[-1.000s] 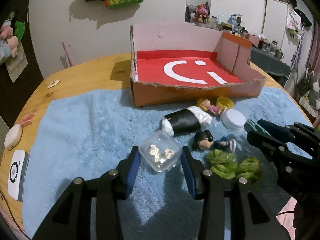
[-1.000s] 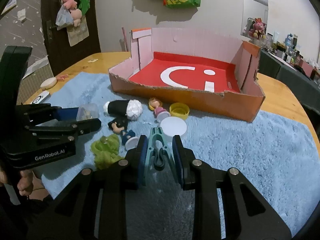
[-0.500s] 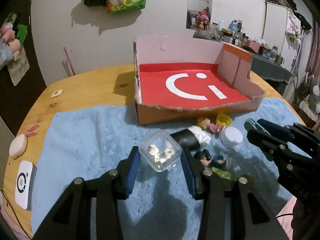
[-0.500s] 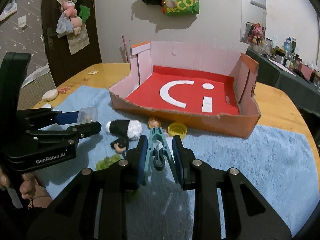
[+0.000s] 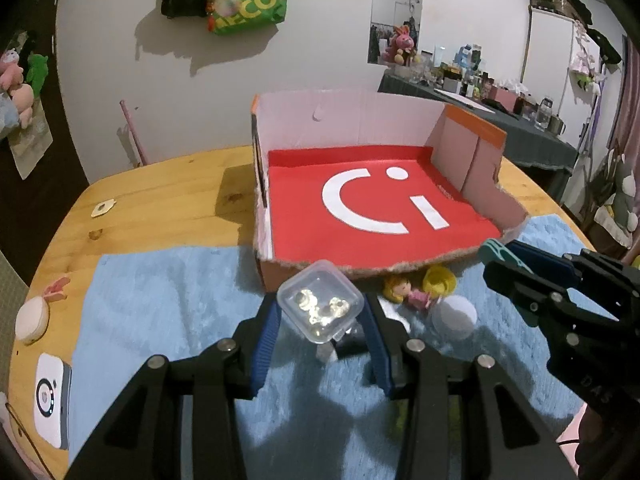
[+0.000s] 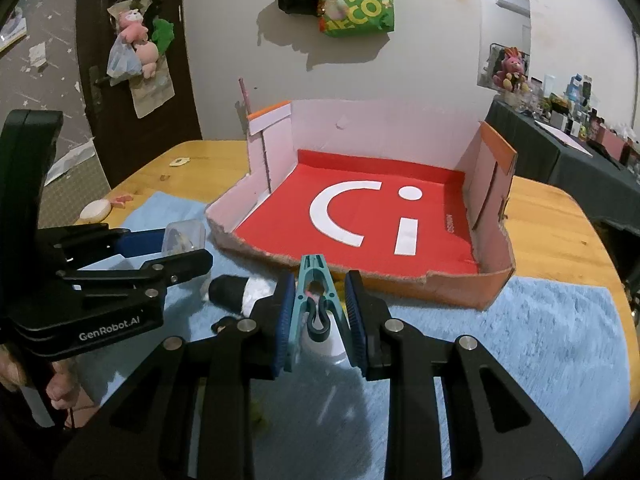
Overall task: Organize objects
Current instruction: 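Lift the clothespin with the right tool while the left tool lifts the coin box toward the red box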
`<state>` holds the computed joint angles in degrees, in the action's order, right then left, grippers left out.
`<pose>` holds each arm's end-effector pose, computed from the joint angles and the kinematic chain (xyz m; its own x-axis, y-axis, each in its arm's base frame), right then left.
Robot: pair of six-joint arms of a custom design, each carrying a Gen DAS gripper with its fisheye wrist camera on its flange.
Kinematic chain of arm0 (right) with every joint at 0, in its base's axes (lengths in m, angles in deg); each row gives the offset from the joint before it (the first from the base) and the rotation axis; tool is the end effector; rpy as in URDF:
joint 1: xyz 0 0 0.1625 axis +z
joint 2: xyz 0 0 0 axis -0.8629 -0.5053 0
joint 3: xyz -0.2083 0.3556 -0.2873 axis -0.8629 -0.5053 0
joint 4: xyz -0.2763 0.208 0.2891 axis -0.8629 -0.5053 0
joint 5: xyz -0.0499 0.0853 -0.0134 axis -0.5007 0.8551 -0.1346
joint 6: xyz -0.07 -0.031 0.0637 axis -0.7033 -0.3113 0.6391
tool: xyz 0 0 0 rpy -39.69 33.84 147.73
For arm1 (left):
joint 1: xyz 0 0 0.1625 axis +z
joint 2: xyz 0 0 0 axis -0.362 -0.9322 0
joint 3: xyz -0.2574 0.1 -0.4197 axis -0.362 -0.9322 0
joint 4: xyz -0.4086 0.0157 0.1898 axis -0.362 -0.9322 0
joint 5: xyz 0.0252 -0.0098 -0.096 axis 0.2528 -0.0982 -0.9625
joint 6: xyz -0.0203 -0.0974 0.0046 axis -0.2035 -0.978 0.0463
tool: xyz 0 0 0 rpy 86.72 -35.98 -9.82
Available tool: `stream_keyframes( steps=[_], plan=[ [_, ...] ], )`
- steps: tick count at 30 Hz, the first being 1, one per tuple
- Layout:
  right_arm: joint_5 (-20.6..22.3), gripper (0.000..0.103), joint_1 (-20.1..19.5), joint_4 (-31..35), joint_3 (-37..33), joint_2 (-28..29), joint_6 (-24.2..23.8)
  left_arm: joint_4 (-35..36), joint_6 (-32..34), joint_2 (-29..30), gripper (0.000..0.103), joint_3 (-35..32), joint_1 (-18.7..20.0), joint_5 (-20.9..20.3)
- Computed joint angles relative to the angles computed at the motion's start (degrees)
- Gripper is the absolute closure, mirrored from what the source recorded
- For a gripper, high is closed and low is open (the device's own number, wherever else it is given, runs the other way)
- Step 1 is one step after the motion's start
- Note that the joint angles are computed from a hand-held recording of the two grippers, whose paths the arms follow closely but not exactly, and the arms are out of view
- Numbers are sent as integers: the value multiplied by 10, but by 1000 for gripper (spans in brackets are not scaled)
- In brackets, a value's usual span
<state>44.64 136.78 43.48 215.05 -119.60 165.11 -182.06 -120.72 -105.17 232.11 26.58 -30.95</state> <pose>0.0775 -0.2997 0.1799 -0.5318 -0.6949 0.4840 -0.8462 0.4587 -0.2713 -0.2446 -0.2325 -0.0025 -0.7143 -0.1832 -0.6754 0.4015 0.6832 -0.6099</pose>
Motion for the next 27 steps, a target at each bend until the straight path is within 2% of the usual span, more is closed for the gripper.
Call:
stream_keyframes(
  steps=[20,27],
  plan=[
    [37,78,52,17,-72,54,70,-67,121,-8,59,-33,90,59],
    [49,78,61,17,-92,75,85,-86,154,-7,59,-43,115,67]
  ],
)
